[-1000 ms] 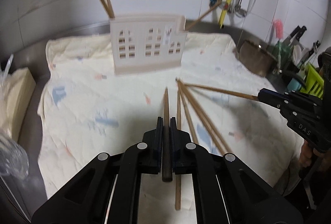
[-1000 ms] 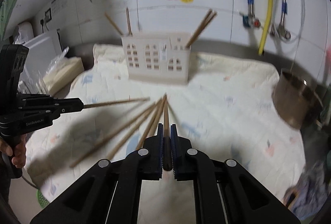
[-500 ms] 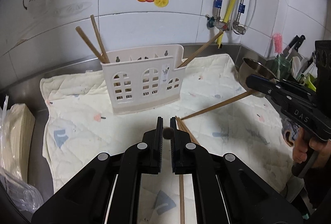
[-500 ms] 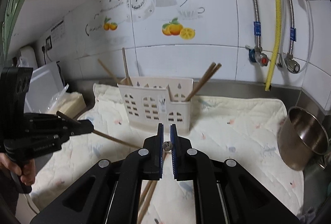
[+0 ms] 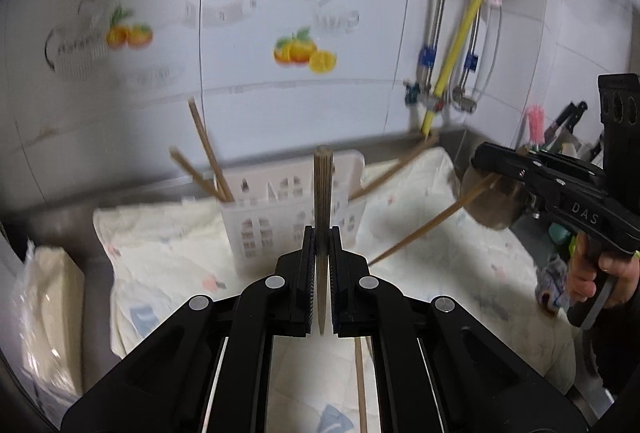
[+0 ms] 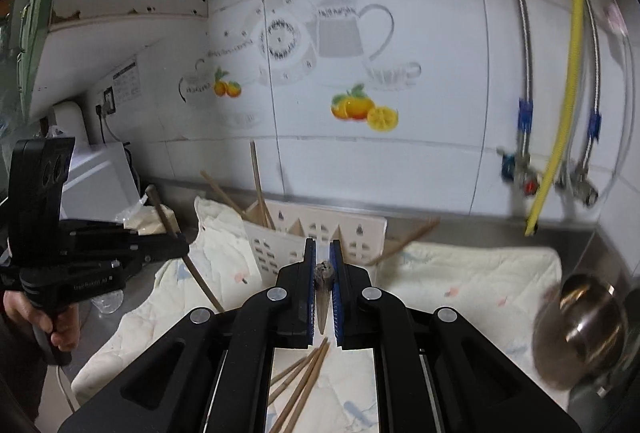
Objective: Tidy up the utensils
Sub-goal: 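Lift the left gripper's chopstick into the white holder while the right gripper inserts its own, then open both grippers to release the chopsticks in the holder and withdraw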
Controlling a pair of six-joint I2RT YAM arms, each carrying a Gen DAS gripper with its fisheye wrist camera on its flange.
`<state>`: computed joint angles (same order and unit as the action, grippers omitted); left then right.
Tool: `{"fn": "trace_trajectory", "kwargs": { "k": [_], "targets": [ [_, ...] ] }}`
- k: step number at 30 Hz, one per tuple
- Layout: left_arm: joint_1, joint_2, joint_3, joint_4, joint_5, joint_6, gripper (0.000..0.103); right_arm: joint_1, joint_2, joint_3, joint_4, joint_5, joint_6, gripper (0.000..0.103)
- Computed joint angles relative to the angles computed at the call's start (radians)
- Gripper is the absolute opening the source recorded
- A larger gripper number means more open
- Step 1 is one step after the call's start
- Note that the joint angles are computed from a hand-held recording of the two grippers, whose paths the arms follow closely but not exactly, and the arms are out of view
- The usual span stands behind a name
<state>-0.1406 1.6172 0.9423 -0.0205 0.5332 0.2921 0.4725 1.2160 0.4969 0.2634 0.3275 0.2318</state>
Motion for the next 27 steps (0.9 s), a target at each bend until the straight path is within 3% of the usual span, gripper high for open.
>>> {"fn": "trace_trajectory", "kwargs": {
  "k": [7,10,15,27],
  "targets": [
    [-0.003,-0.040,0.151,-0.046,-0.011,-0.038,0.005,-0.045,-0.093,0.165,-0.199,-0.046,-0.091,0.007],
    [-0.022,-0.027,0.206,-0.010,-0.086,-0.058,0.005,-0.051,-0.085,0.221,-0.227,-0.029,-0.125,0.007],
    [-0.039,0.064,0.306,0.030,-0.156,-0.110,0.005,-0.097,-0.015,0.285,-0.224,-0.049,-0.141,0.007],
    [-0.027,0.301,0.437,-0.005,-0.141,-0.184,0.005,-0.196,0.263,0.379,-0.165,-0.138,-0.109,0.007]
  ]
}}
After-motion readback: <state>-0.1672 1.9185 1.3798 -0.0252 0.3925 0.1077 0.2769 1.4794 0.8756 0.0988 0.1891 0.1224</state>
